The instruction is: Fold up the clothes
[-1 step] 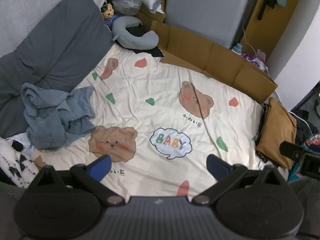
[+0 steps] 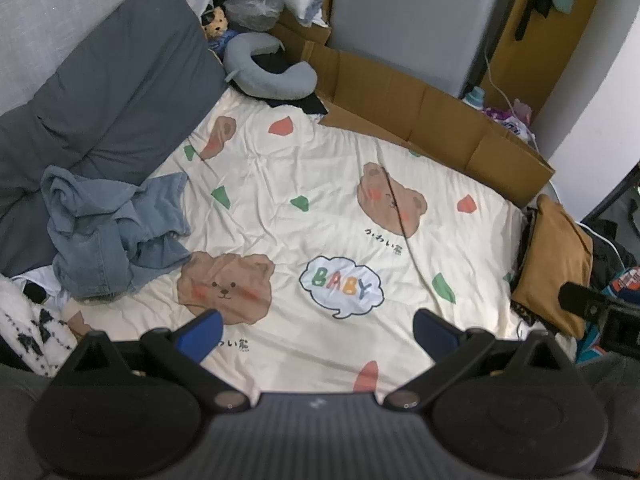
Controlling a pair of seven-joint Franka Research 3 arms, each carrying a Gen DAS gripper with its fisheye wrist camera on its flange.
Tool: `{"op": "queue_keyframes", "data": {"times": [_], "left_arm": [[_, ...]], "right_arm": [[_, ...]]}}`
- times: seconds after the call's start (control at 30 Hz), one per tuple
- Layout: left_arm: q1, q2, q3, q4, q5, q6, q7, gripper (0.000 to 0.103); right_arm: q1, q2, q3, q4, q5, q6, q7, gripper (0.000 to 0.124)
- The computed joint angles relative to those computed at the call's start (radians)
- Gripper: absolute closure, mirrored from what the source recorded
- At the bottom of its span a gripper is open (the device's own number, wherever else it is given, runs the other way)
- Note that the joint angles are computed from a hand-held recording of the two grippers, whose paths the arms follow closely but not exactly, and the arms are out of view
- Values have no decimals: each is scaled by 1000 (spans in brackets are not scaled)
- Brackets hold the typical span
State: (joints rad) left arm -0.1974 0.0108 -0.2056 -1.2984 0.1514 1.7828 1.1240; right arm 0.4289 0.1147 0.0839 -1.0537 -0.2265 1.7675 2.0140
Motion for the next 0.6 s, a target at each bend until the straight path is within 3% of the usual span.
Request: {"op": "queue_keyframes", "data": {"times": [0.6], "left_arm": [[-5,0,-2,-3,9,12,-6,1]], "right_arm": [[3,4,0,9,4,-3,4,22]]}}
